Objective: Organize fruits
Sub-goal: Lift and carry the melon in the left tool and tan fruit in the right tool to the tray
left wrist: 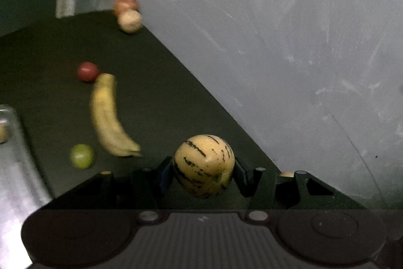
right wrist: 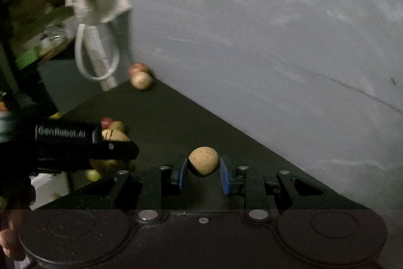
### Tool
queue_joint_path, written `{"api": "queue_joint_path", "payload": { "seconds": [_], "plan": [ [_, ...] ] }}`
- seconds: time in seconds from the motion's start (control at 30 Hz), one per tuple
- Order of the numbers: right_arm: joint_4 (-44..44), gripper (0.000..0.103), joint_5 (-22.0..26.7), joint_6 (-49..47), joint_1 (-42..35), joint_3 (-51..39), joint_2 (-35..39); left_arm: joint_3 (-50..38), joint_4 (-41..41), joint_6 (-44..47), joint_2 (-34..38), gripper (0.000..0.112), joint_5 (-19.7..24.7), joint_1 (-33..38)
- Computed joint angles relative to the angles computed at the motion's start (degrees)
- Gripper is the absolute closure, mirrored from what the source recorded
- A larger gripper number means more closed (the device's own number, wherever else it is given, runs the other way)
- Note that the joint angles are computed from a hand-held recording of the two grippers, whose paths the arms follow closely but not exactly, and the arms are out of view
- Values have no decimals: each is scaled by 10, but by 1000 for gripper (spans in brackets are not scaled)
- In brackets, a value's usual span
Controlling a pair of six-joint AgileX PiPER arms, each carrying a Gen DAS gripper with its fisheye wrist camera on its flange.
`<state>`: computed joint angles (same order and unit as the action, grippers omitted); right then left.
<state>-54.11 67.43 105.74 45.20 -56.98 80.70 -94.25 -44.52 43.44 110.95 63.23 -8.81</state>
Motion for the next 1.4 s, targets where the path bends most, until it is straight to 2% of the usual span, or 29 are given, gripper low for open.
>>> {"api": "queue_joint_path", "payload": {
  "seconds": [0.17,0.37,0.63,0.83,0.97,1.17,1.4],
  "plan": [
    [-16,74,-30,-82,-3,-84,44,17,-6,24,-34,58,0,75],
    [-15,74,-97,-190,-25,-200,118,-24,-8,17,-18,58,13,165],
    [81,74,-191,-378,-71,-377,249,-103,24,-19,31,58,13,254],
    [148,74,-201,-482,-81,-464,344,-133,54,-40,83,58,-7,279],
    [173,74,-205,-514,-81,-485,381,-141,66,-44,105,58,-7,287],
    [255,74,-219,-600,-93,-522,430,-151,73,-40,130,58,-10,291],
    [280,74,-208,-649,-99,-548,461,-160,82,-33,149,58,-16,282]
  ]
}}
